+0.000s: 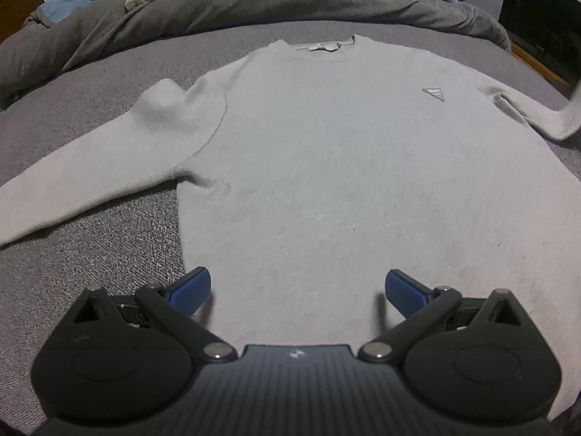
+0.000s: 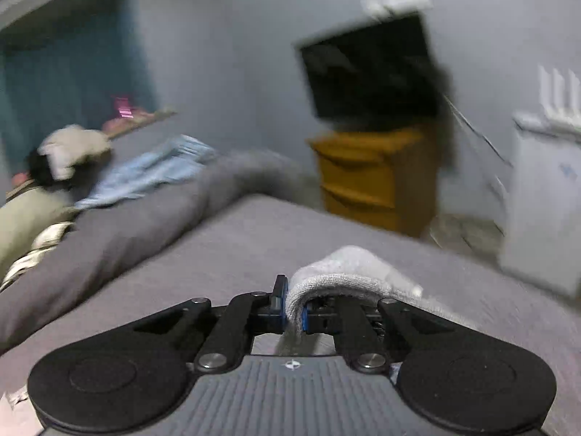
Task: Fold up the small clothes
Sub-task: 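Carry the cuff across the sweater body and lay it down with the right gripper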
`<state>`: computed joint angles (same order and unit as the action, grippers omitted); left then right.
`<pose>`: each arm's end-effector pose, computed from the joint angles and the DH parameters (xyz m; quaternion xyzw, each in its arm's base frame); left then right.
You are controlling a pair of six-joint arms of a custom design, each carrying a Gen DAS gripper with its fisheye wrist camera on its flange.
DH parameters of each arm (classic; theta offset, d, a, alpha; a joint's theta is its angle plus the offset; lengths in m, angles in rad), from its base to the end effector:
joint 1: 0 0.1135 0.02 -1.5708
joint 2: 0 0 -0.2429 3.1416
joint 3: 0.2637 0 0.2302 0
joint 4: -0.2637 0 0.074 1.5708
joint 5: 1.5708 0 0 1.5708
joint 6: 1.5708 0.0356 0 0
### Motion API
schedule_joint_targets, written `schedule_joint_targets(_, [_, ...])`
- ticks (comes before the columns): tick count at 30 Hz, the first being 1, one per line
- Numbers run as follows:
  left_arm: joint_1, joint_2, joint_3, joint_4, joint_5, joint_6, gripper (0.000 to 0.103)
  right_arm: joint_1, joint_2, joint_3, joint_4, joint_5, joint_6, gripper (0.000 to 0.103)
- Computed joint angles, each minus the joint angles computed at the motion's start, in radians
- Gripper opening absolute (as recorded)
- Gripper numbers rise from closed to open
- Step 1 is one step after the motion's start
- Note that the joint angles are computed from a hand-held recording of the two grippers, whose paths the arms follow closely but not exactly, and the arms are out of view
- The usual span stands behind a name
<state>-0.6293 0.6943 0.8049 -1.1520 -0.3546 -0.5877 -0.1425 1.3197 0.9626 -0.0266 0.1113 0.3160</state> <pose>0.0896 -0.0499 0.2604 -0.0264 0.9508 -0.0075 0.3086 0.2868 -0.0451 0.2864 0.2184 0.7990 0.0024 0.5603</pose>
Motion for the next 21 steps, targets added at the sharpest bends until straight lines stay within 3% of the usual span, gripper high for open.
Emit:
schedule_joint_targets(8, [-0.022, -0.035, 0.021, -0.035, -0.013, -0.022, 0.103, 0.472, 0.030, 0.069, 0.183, 0.157, -0.249, 0.008])
schedule_joint_targets(13, [0.018, -0.047, 0.026, -0.025, 0.019, 0.000, 0.103, 0.754, 0.170, 0.152, 0.240, 0.196, -0.443, 0.008])
schedule_joint_targets(21, [0.095, -0.033, 0.013, 0.032, 0.052, 0.057, 0.103, 1.060, 0.479, 0.365, 0.059, 0.198, -0.426, 0.008])
